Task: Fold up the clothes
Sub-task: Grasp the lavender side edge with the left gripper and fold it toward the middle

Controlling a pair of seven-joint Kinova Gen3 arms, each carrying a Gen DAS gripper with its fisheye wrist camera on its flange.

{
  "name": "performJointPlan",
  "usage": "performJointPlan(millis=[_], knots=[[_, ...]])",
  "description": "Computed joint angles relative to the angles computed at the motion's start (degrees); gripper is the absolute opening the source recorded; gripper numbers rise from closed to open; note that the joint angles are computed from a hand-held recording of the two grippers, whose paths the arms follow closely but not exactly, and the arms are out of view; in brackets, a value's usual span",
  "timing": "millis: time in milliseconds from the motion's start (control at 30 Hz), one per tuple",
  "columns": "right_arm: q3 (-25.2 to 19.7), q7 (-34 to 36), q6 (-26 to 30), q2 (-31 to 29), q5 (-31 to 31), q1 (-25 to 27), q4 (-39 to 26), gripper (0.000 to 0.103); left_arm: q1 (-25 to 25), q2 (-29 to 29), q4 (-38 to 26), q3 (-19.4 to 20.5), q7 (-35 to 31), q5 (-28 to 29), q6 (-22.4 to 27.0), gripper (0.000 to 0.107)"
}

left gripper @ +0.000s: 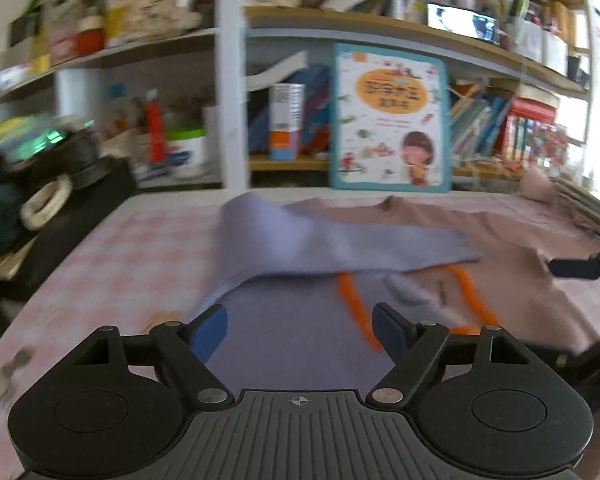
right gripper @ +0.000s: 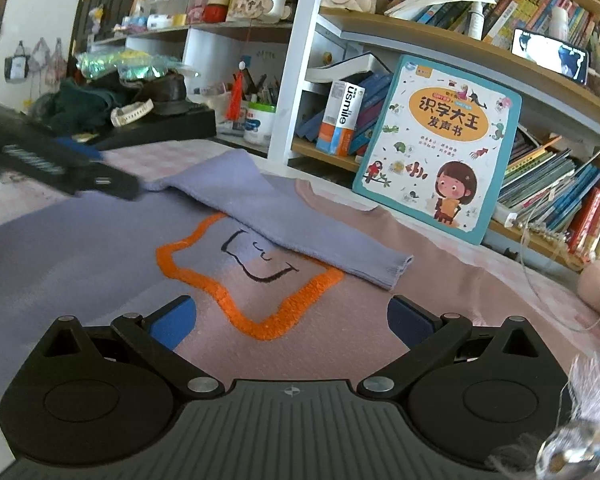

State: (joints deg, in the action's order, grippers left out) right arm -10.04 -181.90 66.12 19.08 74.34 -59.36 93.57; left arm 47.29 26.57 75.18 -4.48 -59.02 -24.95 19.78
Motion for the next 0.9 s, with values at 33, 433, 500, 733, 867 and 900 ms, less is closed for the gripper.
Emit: performJointPlan(millis=[33,433,500,733,867,900], knots=[[0.12,-0.08,1.4,0.5,0.23,-0.56,-0.43,0.103,1.17,-0.6,1.05,-1.77,1.42,-0.71,0.13,0.082],[-3.93,-12.94,12.8,-5.35,-13.95,-3.36,0.43,0.096,1.57,-3.25,7.13,-2.21,9.32,-11.37,3.68,0.081],[-4.9,-14.46,14.03,-5.66,-15.6,-3.66,0.39,0.081,-0.53,-3.03,7.09,-0.08,8.37,-9.87,3.57,0.081],[-5.79,-15.95,14.23,-5.74,-17.3,-4.21,0.36,0.029,-8.02,-4.31,10.79,5.66,0.28,0.5,-2.96,0.035],[-5.73,-14.95,13.3,-5.37,-16.66,-3.74,-0.1,0.017,-7.01,-5.04,12.14,3.28,-1.32,2.53,-4.59,0.006],[-5.61,-14.42,13.29,-5.01,-16.44,-3.7,-0.5,0.016,-7.79,-5.33,12.55,3.68,-1.87,3.71,-4.96,0.006]])
